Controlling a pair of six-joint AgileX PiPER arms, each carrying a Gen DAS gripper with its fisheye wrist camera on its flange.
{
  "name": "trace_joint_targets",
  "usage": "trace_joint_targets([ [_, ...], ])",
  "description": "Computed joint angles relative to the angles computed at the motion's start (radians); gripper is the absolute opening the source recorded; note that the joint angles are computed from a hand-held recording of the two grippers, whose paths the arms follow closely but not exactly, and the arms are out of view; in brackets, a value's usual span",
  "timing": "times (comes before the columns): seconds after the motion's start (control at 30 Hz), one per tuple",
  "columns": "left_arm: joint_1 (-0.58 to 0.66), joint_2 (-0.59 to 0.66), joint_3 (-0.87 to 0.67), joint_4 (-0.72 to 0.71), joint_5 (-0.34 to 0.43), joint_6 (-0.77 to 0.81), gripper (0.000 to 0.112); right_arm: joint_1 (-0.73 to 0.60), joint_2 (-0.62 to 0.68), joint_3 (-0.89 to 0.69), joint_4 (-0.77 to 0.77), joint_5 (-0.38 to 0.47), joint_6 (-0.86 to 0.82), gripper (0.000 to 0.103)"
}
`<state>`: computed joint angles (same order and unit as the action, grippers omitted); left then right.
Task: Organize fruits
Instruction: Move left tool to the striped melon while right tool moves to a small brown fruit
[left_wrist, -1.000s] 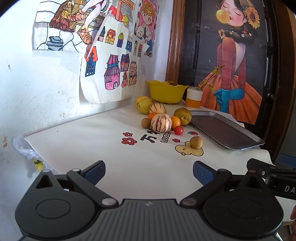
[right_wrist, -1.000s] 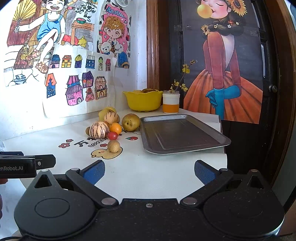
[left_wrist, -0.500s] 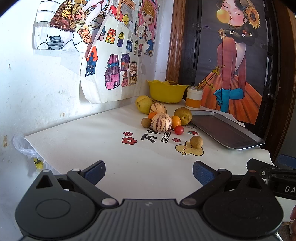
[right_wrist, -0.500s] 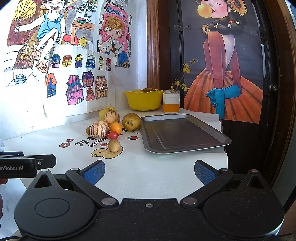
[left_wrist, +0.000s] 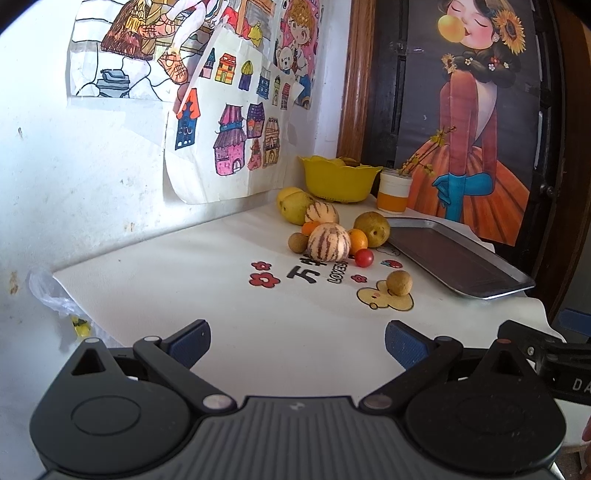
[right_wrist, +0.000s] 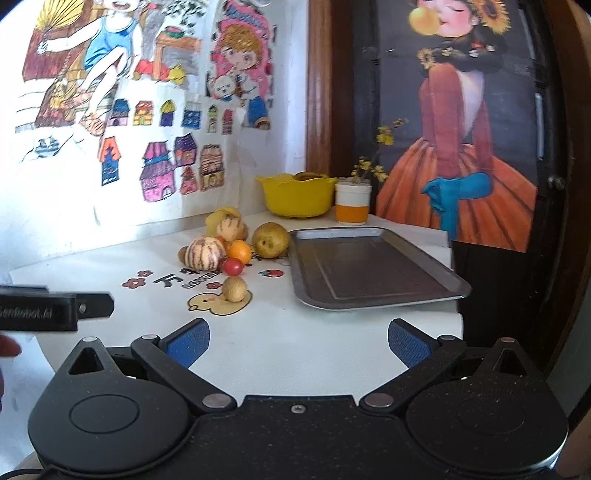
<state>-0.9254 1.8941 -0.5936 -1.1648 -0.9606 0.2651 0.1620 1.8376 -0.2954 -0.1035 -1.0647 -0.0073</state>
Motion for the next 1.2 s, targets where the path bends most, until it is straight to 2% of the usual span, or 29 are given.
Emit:
trace_joint_targets([
  [0.1, 0.025, -0.013, -0.015, -0.008, 0.017, 0.035, 0.103, -0.043, -0.029, -0.06, -0.117, 0.109, 0.019, 0.103],
  [0.27, 0.113, -0.063, -0.034, 0.039, 0.108, 0.076, 0.103, -0.068, -0.038, -0.171, -0.276, 0.261, 0.094, 0.103],
  [0.4, 0.203, -0.079, -0.072, 0.105, 0.209, 0.102, 0.103, -0.051, -0.032, -0.284, -0.374, 0.431, 0.196, 0.103],
  [0.5, 0.269, -0.08, -0.117, 0.151, 0.287, 0.12, 0.103, -0.044, -0.011, -0.373, -0.478, 0.52, 0.307, 0.103],
  [0.7, 0.389, -0.054, -0.24, 0.276, 0.442, 0.14, 0.103, -0.055, 0.051, -0.534, -0.78, 0.603, 0.613, 0.102],
  [0.8, 0.441, -0.024, -0.321, 0.328, 0.54, 0.133, 0.103, -0.037, 0.085, -0.585, -0.805, 0.632, 0.642, 0.102],
  [0.9, 0.476, 0.022, -0.405, 0.355, 0.619, 0.138, 0.102, -0.039, 0.12, -0.629, -0.909, 0.611, 0.728, 0.102],
  [1.07, 0.501, 0.091, -0.509, 0.395, 0.702, 0.139, 0.1, -0.045, 0.163, -0.695, -1.005, 0.608, 0.85, 0.091],
  [1.2, 0.518, 0.134, -0.572, 0.388, 0.757, 0.148, 0.092, -0.054, 0.195, -0.743, -1.068, 0.614, 0.953, 0.079],
])
